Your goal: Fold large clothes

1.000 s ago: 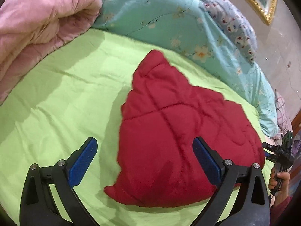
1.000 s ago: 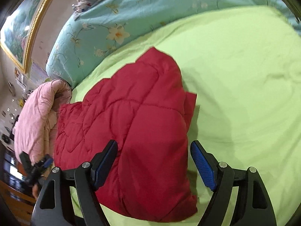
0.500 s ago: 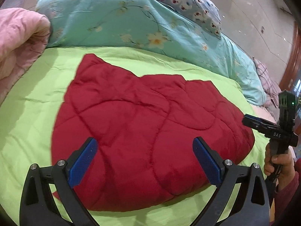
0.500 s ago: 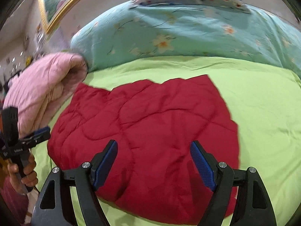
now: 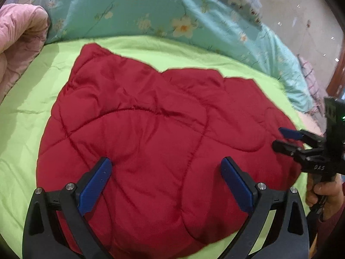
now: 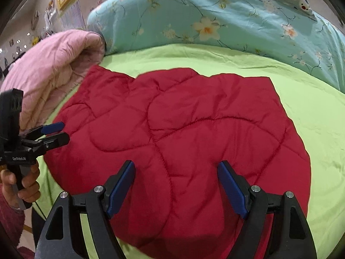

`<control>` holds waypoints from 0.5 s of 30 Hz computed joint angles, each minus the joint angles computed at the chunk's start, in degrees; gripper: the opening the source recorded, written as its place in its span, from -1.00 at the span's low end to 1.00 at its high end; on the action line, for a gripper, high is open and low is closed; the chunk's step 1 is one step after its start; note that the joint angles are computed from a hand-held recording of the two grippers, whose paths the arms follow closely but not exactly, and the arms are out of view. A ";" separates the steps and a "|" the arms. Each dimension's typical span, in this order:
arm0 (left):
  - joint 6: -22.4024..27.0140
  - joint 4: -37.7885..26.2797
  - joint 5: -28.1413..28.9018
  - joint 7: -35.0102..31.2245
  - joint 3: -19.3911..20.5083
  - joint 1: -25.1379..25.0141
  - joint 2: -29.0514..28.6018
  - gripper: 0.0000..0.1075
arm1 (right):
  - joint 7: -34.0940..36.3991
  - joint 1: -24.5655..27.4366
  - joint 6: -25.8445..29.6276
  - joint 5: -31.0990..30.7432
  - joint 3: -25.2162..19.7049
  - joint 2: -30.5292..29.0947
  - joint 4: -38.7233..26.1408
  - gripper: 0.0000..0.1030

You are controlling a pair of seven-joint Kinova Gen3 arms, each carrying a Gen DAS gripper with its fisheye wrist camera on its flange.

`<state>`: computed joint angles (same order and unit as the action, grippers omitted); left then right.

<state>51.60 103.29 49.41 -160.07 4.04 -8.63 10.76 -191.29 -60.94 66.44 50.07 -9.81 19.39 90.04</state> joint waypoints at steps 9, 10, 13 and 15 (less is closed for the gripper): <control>-8.04 -2.66 -5.82 9.51 2.13 4.12 3.34 0.89 | 4.79 3.99 -0.60 -4.28 2.56 2.68 -2.43 0.60; -8.27 -3.31 -6.51 10.42 2.37 4.27 3.92 0.89 | 4.80 4.56 -1.34 -4.69 2.73 2.57 -2.18 0.60; -8.46 -4.69 -7.99 12.38 3.10 4.16 5.19 0.89 | 4.39 6.12 -3.41 -5.72 3.27 2.00 -1.23 0.60; -8.73 -5.17 -8.63 13.40 3.55 4.02 5.70 0.89 | 3.13 7.29 -5.46 -6.42 3.58 1.26 0.13 0.60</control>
